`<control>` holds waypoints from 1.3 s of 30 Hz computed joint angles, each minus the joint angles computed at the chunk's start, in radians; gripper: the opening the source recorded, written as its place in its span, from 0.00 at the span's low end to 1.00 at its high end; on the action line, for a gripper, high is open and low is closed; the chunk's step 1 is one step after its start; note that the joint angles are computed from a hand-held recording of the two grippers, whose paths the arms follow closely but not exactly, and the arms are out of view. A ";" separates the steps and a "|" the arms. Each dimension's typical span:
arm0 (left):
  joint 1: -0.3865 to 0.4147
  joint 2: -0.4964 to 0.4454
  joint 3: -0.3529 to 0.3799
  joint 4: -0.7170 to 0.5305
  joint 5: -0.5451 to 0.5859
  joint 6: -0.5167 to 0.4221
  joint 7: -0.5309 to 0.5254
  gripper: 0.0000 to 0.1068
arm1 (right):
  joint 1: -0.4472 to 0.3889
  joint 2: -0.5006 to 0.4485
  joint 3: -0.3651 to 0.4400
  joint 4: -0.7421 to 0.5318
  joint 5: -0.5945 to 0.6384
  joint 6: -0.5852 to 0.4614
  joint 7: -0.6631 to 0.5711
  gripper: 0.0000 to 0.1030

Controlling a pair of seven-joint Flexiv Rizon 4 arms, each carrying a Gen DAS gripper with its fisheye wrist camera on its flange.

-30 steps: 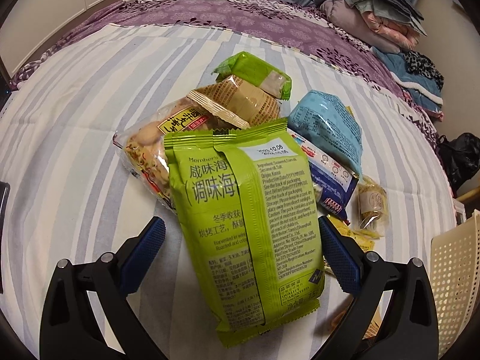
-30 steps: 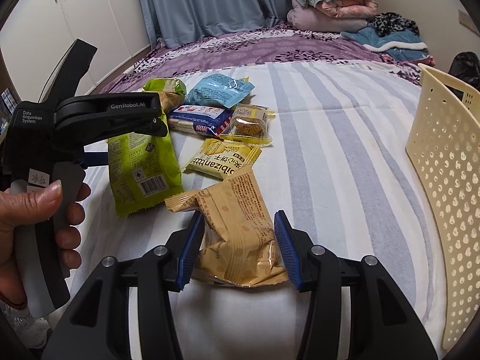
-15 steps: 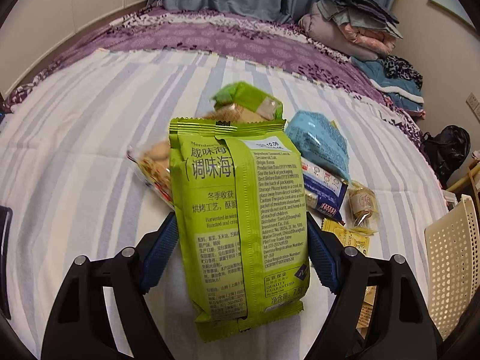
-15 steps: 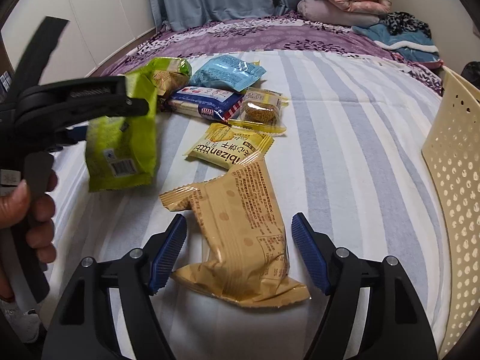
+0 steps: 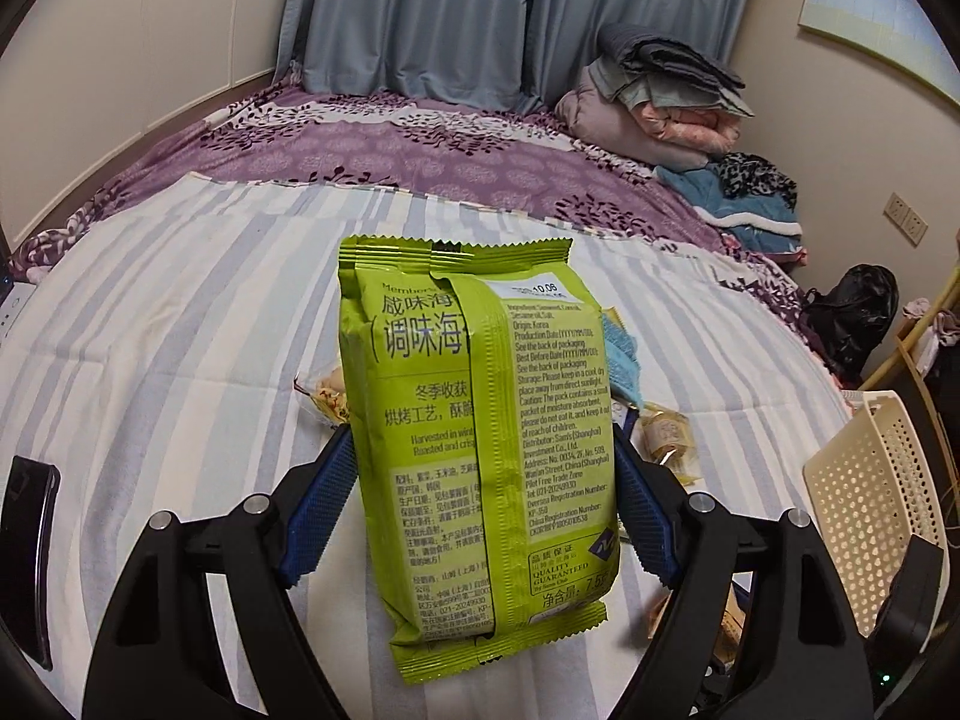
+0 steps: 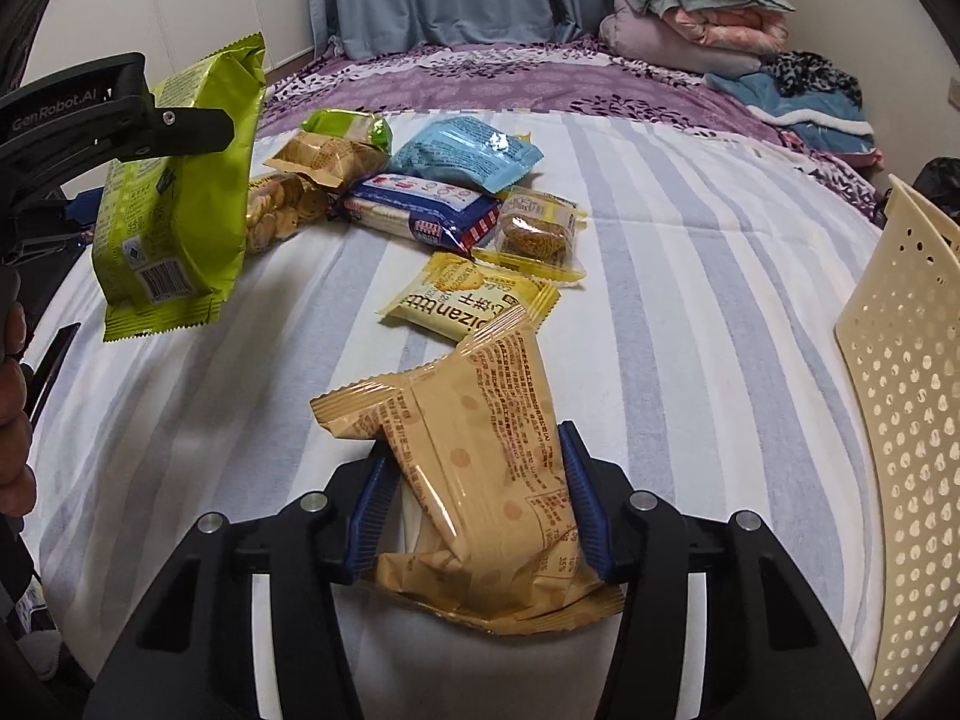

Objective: Organize snacks
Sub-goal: 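Carry both bags to the cream basket while the right tool releases the tan bag inside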

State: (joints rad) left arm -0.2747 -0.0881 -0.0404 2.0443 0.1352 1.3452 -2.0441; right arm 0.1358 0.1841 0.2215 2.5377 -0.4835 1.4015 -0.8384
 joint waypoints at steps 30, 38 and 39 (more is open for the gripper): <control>-0.023 0.091 -0.059 0.050 -0.144 0.081 0.154 0.76 | -0.240 0.230 0.057 0.036 -0.041 0.118 0.104 0.45; -0.049 0.084 -0.082 0.008 -0.119 0.070 0.160 0.77 | -0.439 0.315 0.075 0.064 -0.070 0.168 0.141 0.45; -0.054 0.080 -0.085 0.001 -0.118 0.068 0.162 0.76 | -0.478 0.325 0.080 0.066 -0.076 0.175 0.147 0.45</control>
State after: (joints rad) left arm -0.3292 -0.0079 -0.1255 2.0453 0.0173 1.4137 -1.8822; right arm -0.3419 0.5095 0.3015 2.6041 -0.5597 1.5761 -0.6910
